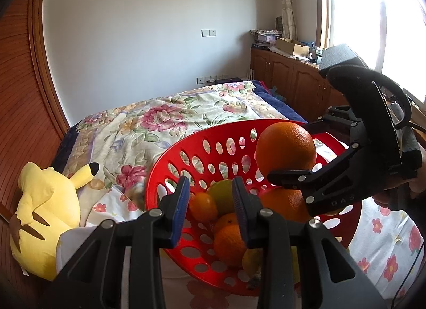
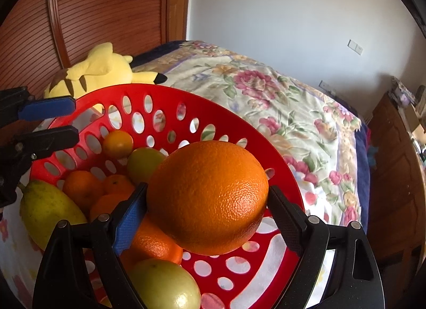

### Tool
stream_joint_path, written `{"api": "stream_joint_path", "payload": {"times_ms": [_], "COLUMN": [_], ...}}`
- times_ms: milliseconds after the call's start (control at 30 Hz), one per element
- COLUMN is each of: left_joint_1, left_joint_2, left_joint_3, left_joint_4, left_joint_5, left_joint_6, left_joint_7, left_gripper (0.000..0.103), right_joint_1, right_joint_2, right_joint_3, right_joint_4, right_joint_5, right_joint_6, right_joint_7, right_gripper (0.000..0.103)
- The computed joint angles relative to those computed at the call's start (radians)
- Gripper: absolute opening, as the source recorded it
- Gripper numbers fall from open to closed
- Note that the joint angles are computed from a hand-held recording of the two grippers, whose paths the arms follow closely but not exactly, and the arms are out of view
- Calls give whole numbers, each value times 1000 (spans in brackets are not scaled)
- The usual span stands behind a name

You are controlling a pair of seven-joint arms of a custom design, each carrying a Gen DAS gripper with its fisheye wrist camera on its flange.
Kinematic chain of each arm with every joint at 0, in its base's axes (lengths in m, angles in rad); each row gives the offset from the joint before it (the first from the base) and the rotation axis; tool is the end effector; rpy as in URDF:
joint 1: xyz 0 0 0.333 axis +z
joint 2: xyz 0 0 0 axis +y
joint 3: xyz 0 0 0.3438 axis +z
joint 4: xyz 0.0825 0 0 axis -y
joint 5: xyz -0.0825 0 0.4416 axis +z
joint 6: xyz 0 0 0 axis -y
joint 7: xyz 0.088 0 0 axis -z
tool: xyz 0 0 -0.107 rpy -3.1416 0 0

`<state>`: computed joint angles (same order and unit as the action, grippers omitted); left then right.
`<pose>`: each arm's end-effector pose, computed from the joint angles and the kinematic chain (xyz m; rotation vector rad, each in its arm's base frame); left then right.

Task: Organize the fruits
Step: 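Carry both fruits over the red basket and open both tools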

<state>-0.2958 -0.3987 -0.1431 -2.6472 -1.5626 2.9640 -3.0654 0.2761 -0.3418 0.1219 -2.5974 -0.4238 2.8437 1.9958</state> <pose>0.4207 -0.1211 0.3960 -1.1512 2.2446 -1.0633 0.4402 0.2089 0.4232 -2.1657 1.5185 -0.6379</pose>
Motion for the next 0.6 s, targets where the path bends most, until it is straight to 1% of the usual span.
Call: {"api": "stream_joint_path", "payload": {"times_ms": [133, 200, 233, 300, 367, 400, 467, 500, 600], "left_joint_1": [-2, 1, 3, 6, 11, 14, 14, 13, 3], "left_joint_2": [-4, -12, -17, -37, -64, -81, -120, -136, -201], "left_joint_3": [-1, -4, -5, -6, -5, -2, 2, 4, 4], "left_joint_4": [-1, -6, -9, -20, -37, -49, -74, -86, -128], "left_joint_5": [-21, -33, -37, -55, -62, -58, -47, -44, -52], "left_joint_6": [3, 0, 0, -3, -15, -26, -41, -44, -41], "left_joint_7": [16, 23, 25, 40, 38, 26, 4, 0, 5], "left_gripper": [33, 34, 34, 34, 39, 41, 46, 46, 50], "right_joint_1": [-5, -42, -49, -17, -25, -30, -25, -24, -56], "right_joint_2": [1, -7, -8, -11, -27, -38, -82, -99, -195], "right_joint_3": [5, 38, 48, 20, 30, 37, 33, 33, 78], "right_joint_4": [5, 2, 6, 7, -4, -13, -55, -70, -138], "right_joint_5": [-2, -58, -75, -47, -60, -69, -63, -59, -77], "right_joint_6": [-8, 13, 10, 7, 14, 21, 61, 72, 98], "right_joint_7": [17, 71, 88, 61, 77, 91, 109, 115, 178], "right_gripper": [90, 90, 90, 90, 90, 90, 90, 90, 90]}}
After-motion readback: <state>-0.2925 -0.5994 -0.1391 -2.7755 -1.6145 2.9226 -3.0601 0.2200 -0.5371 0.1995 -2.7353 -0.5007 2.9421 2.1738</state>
